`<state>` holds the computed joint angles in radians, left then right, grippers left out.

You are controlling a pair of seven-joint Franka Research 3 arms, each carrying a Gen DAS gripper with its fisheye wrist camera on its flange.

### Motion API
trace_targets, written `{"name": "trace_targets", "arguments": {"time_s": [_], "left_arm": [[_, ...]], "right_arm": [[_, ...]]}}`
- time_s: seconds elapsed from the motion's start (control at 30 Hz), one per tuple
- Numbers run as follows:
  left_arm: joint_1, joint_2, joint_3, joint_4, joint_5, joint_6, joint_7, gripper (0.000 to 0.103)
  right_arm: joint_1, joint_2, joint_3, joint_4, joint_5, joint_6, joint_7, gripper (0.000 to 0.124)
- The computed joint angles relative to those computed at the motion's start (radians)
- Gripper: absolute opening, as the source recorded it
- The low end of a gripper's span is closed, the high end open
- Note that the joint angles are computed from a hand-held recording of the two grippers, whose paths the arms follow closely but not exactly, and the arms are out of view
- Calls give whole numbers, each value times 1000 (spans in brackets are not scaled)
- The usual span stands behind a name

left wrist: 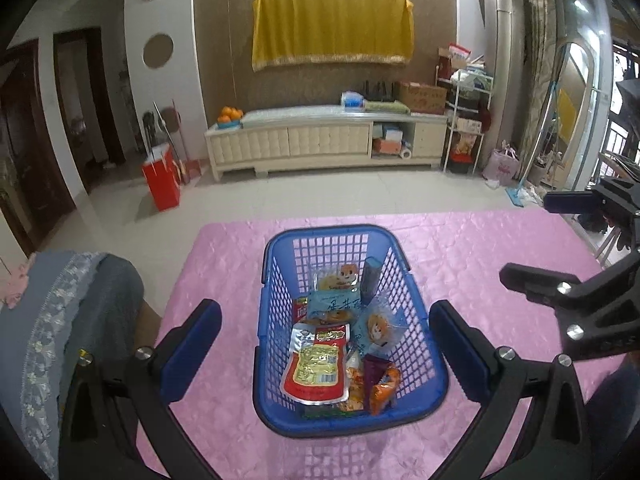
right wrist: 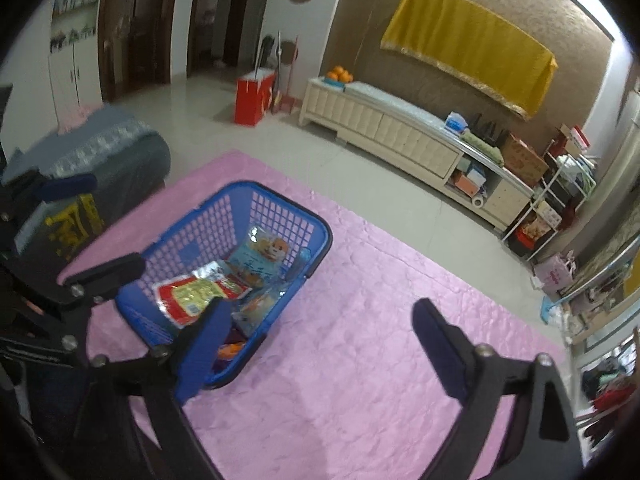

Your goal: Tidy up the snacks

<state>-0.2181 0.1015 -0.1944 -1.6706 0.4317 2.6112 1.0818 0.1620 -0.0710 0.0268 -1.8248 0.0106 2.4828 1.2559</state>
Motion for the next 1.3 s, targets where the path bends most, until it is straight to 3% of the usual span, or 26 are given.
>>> {"name": "trace_targets", "arguments": {"time_s": [0.13,0.3,0.73,0.83,1.3], "left_arm": [[-17,-85,-6,-96,119,49,-109,103],[-7,-185,-35,-204,219,92,-233,103],[45,-374,-103,-404,244,229,-390,103],[59,-376,-124,-408,260,220,-396,103],[47,-404,-122,-452,232,218,-395,103]], "right_arm": [[-2,-117,-13,-139,101,94,-29,103],[-18,-224,-2,-263,126,181,-16,103],[-83,-471,69,-549,134,420,95,103],[-74,-490,64,-586,147,456,106,103],[-74,-522,66,-630,156,439,153,103]]}}
